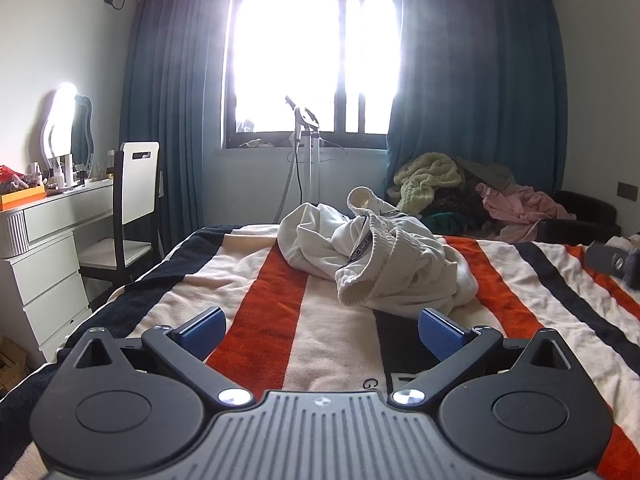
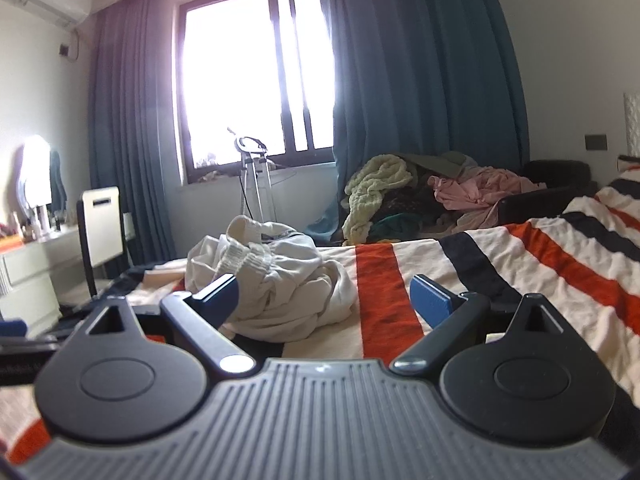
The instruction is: Fold clothes
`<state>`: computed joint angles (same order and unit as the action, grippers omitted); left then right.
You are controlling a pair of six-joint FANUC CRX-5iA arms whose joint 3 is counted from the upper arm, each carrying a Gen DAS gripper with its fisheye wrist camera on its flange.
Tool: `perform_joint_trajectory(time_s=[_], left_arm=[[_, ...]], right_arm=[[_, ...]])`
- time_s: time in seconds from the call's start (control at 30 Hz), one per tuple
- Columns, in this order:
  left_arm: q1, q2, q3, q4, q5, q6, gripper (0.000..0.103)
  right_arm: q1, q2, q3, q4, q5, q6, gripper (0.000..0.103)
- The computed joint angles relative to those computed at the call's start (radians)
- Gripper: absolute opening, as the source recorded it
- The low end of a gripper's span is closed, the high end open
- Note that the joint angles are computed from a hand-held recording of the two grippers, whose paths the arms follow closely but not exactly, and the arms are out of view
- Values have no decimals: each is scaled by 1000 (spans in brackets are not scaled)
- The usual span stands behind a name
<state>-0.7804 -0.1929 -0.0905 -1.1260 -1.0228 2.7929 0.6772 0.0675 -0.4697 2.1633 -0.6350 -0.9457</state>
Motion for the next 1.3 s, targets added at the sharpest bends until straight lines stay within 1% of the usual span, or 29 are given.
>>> perform_joint_trajectory(time_s=[0.07, 0.13, 0.17, 0.2, 0.23, 0.27, 0.37, 0.47, 0.53, 0.67, 0.7, 0.73, 0.83, 0.87, 0.9, 0.93, 0.97, 1.03, 1.1, 1.13, 1.17, 1.2, 1.23, 1.3], left_arm=[[13, 2, -3, 13, 13, -6, 103], [58, 8, -2, 66, 57, -36, 103], [92, 13, 0, 107, 93, -67, 103], [129, 24, 5, 148, 127, -102, 103], [159, 44, 20, 181, 145, -133, 103], [188, 66, 36, 209, 157, -157, 103], [284, 146, 93, 302, 196, -213, 103], [390, 234, 142, 414, 274, -269, 103], [438, 300, 184, 465, 306, -299, 101], [510, 432, 274, 577, 365, -380, 93], [517, 458, 295, 582, 377, -384, 89], [522, 483, 317, 581, 388, -384, 89], [533, 547, 372, 577, 429, -391, 87], [535, 560, 384, 575, 449, -404, 80], [535, 569, 395, 569, 467, -411, 68], [534, 573, 403, 567, 477, -411, 63], [534, 576, 411, 567, 485, -410, 57], [534, 583, 426, 566, 500, -407, 51], [539, 565, 412, 563, 531, -390, 39], [541, 549, 399, 566, 543, -387, 35], [540, 527, 381, 561, 555, -377, 29], [539, 505, 363, 553, 566, -366, 15], [539, 476, 339, 552, 587, -361, 14], [531, 415, 292, 531, 614, -333, 8]], right_arm=[[-30, -21, -2, 60, 47, -50, 93], [-58, -46, 4, 111, 86, -61, 93], [-71, -58, 9, 137, 98, -65, 82], [-79, -69, 14, 141, 109, -50, 66], [-84, -78, 20, 132, 122, -26, 64], [-92, -86, 25, 132, 136, -20, 65], [-127, -96, 33, 157, 196, -77, 64], [-130, -68, 34, 131, 195, -71, 64], [-133, -39, 43, 125, 205, -56, 64], [-138, 27, 81, 107, 225, -10, 64], [-143, 45, 95, 115, 230, -9, 65], [-150, 63, 111, 128, 236, -14, 65], [-191, 111, 160, 242, 288, -99, 65], [-207, 127, 178, 282, 318, -132, 65], [-230, 140, 200, 354, 357, -201, 65], [-251, 150, 217, 452, 373, -310, 65], [-261, 160, 228, 499, 378, -369, 65], [-263, 179, 238, 493, 373, -398, 65], [-267, 187, 245, 524, 370, -452, 65], [-264, 186, 237, 516, 354, -448, 65], [-259, 185, 227, 499, 336, -433, 65], [-251, 183, 216, 478, 319, -410, 65], [-245, 178, 206, 456, 306, -383, 65], [-239, 167, 187, 454, 281, -368, 65]])
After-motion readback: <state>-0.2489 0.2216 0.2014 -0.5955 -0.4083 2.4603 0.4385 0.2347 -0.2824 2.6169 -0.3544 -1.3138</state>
